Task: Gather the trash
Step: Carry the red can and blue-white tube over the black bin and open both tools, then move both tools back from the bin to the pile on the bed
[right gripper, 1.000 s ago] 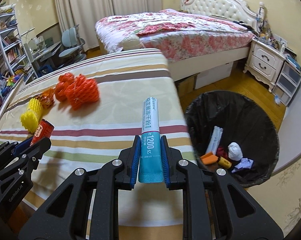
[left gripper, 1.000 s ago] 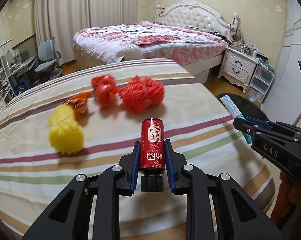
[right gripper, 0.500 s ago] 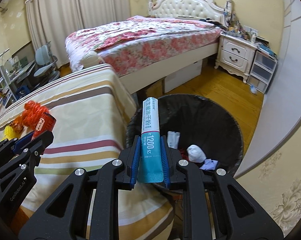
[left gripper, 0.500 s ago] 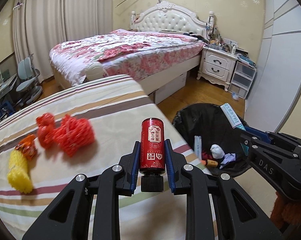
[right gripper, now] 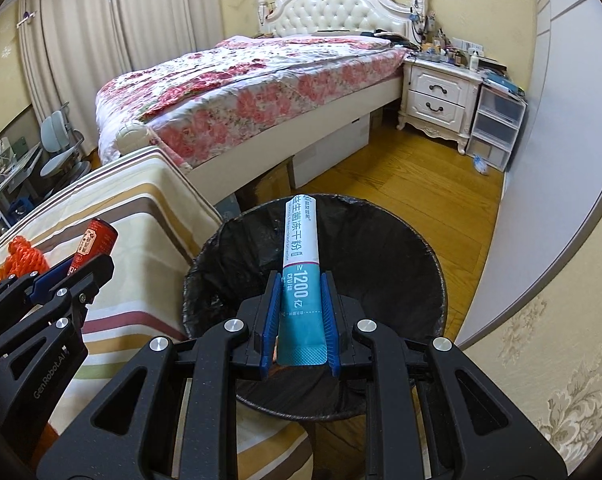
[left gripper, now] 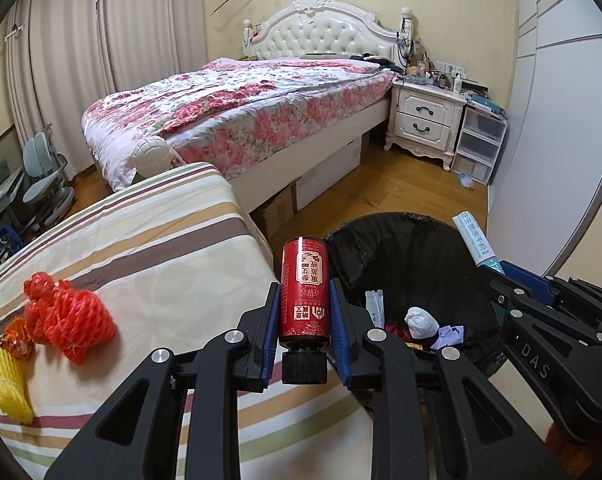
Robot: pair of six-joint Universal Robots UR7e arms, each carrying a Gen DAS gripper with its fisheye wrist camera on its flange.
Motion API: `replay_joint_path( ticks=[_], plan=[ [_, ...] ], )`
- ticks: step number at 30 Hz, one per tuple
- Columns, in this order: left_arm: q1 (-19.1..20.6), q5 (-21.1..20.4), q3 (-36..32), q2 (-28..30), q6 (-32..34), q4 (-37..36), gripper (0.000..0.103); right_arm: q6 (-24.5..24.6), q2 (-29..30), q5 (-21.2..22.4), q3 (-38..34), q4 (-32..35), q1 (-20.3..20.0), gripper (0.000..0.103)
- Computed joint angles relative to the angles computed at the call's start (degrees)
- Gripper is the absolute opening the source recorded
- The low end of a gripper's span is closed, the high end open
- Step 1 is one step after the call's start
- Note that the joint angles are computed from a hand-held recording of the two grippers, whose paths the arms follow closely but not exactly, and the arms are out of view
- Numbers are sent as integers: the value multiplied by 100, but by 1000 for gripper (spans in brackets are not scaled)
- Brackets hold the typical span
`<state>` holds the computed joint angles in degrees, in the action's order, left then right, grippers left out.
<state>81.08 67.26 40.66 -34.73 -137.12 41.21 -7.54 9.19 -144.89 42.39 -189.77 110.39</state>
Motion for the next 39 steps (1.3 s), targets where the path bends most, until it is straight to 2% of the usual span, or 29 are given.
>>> replay_joint_path(
  ticks=[24, 25, 27, 32, 34, 36, 39],
  plan=[
    [-189, -482, -540, 638, 63, 142, 25, 274, -169, -28, 257, -91, -279, 21],
    [-193, -497, -529, 635, 68, 129, 28, 277, -169, -40, 259, -102, -281, 22],
    [-194, -494, -515, 626, 78, 102, 41, 284, -172, -65, 278, -151, -280, 29],
    [-186, -466, -326, 488, 68, -73, 60, 196, -148, -153, 258, -276, -255, 39],
    [-180, -445, -284, 438, 53, -109, 62, 167, -132, -181, 240, -314, -241, 44],
    [-176, -449, -231, 383, 63, -169, 68, 152, -126, -210, 227, -334, -223, 47],
    [-150, -465, -167, 282, 43, -231, 69, 160, -119, -237, 209, -329, -192, 52]
  ],
)
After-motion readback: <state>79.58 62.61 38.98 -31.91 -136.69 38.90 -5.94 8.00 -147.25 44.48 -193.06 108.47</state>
